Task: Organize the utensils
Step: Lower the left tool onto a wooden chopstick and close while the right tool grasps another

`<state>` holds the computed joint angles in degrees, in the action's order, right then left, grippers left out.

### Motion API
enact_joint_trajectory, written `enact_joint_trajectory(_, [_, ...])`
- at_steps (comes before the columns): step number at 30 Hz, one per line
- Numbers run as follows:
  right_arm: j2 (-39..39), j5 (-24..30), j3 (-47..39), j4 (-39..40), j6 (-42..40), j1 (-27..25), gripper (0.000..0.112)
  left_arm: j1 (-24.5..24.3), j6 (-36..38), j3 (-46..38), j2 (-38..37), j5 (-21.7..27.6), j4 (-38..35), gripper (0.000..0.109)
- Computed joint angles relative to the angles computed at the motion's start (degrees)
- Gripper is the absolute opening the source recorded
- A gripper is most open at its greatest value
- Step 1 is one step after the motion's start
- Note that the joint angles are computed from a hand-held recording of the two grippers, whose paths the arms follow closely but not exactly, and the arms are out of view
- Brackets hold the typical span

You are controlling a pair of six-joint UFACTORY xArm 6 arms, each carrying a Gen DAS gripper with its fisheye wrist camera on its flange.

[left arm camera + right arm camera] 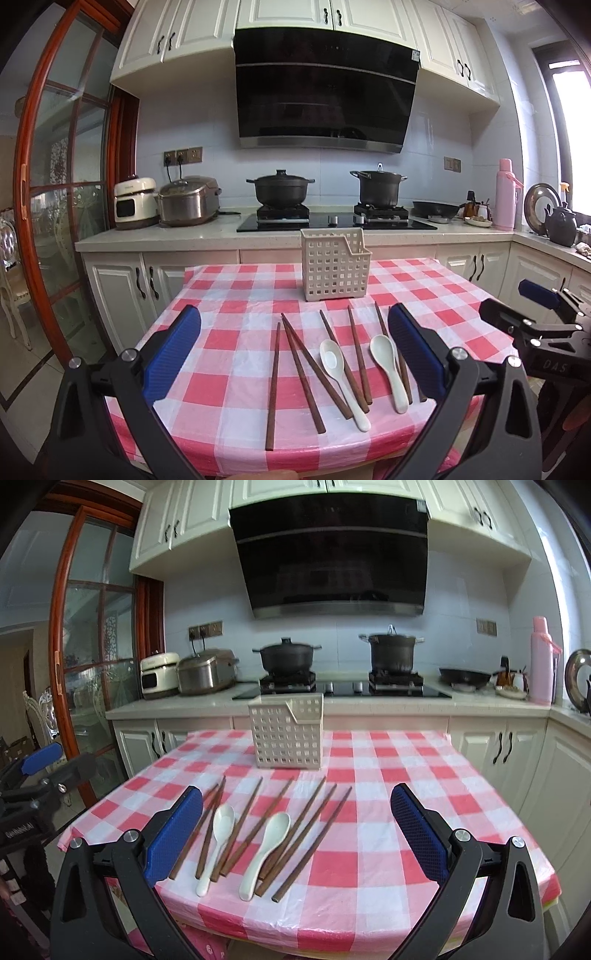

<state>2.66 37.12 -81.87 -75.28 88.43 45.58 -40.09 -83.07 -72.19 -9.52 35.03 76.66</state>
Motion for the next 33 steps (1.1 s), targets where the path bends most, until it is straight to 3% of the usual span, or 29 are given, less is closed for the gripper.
enact_joint_trajectory(4, [2.60, -1.38, -1.17, 3.80, -1.78, -1.76, 0.096, 1.79, 2.93, -0.95, 2.47, 0.00, -3.30, 0.098])
enact_joint_trajectory(8, [5.91, -2.53, -3.42, 10.63, -6.48, -4.04, 0.096, 4.77, 9.38, -3.72, 7.04, -2.59, -12.18, 0.098])
enact_joint_trajectory(13, [9.80, -2.84, -6.57, 18.97, -12.45, -6.40, 0.096, 8.76, 22.98, -8.43, 14.19, -5.13, -30.78, 0.098])
enact_joint_trajectory(17, [13.88, -1.40, -11.63, 28.08, -19.04, -8.42, 0.096, 10.88, 33.24, -13.88, 19.64, -2.84, -43.16, 0.098])
enact_joint_trajectory(20, [18.00, 1.75, -17.65, 34.11, -24.16, -9.48, 0.095, 12.48, 36.38, -17.28, 22.62, -1.13, -46.98, 0.098])
enact_joint_trajectory(26, [28.33, 10.15, -33.28, 47.43, -34.18, -11.49, 0.070, 14.78, 43.78, -28.96, 30.48, 7.40, -55.73, 0.098])
enact_joint_trajectory(31, [39.48, 20.83, -51.33, 54.32, -39.59, -12.46, 0.049, 15.54, 48.33, -39.64, 37.48, 15.29, -58.99, 0.097])
enact_joint_trajectory(33, [44.99, 26.17, -60.70, 55.48, -41.20, -12.52, 0.047, 15.84, 49.85, -43.47, 40.06, 17.83, -59.99, 0.097])
